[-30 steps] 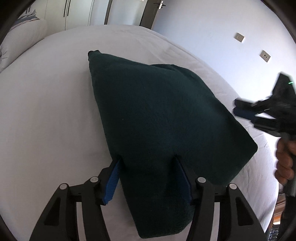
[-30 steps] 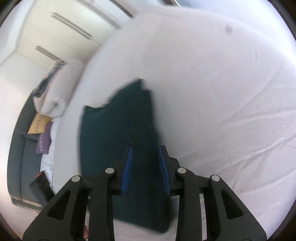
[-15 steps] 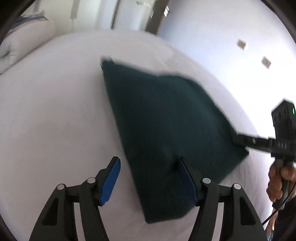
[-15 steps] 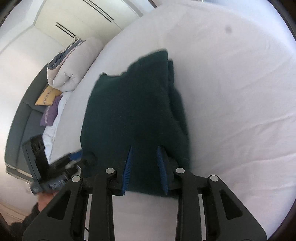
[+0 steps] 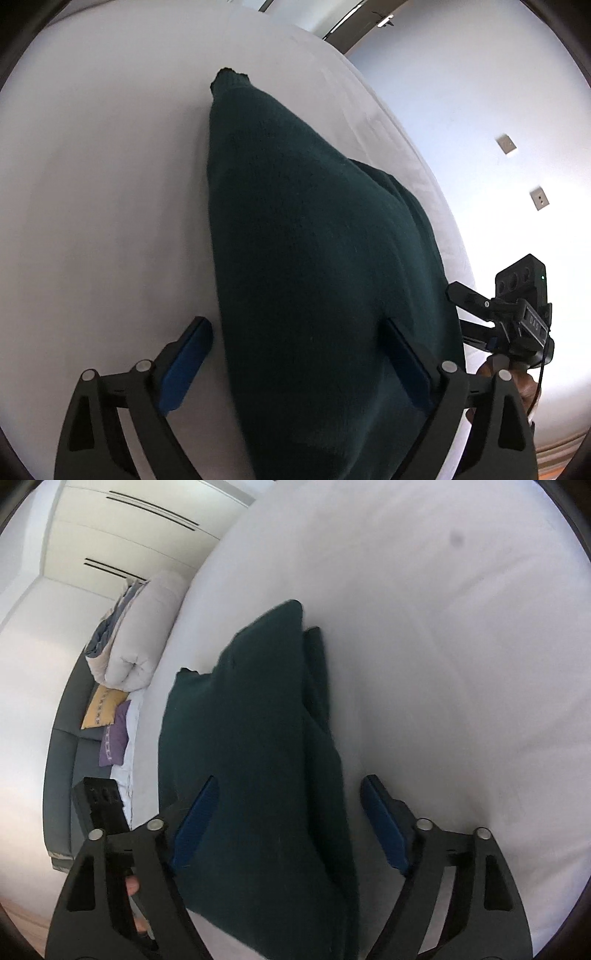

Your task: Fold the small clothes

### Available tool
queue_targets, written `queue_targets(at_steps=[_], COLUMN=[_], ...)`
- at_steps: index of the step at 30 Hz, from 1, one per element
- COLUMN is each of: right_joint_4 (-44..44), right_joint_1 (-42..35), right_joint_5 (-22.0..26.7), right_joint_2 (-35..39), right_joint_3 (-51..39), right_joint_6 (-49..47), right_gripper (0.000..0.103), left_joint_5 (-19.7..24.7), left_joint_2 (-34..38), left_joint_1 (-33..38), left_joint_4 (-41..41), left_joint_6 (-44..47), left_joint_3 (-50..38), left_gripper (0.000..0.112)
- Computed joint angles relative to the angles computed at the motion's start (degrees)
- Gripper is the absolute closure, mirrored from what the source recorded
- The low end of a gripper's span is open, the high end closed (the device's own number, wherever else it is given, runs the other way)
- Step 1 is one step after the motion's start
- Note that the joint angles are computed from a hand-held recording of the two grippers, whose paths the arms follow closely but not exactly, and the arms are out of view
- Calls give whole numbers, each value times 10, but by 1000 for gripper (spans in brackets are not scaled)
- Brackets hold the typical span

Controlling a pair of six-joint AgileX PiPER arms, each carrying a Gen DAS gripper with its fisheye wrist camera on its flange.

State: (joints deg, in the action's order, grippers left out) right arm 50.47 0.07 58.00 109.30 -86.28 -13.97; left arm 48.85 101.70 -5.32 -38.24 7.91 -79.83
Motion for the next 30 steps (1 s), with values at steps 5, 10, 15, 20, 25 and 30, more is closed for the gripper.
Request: queue_targets(at_steps=[5, 10, 15, 20, 25, 30], right_joint_4=[-52, -81, -291, -407, -478, -601], right_joint_1=[39, 58, 160, 244, 350, 519], right_joint_5=[41, 31, -5, 9, 17, 48], right_joint_2=[52, 61, 8, -62, -161, -214], right_joint_3=[-81, -97, -110, -116, -74, -61], right_joint_6=[45, 73, 186, 278, 366, 506], right_gripper=[58, 74, 82, 83, 83, 83], left_joint_5=[33, 48, 58, 86, 130, 205], left_joint_2=[26, 35, 9, -77, -201, -346], left_joint_1=[-11, -19, -59, -77, -68, -31], left_joint_4=[28, 67, 170, 233, 245, 243], left_joint_6=[-29, -51, -112, -142, -136, -101], left_joint_3=[-42, -74, -98, -78, -22, 44], left_gripper=[34, 54, 66, 68, 68, 68])
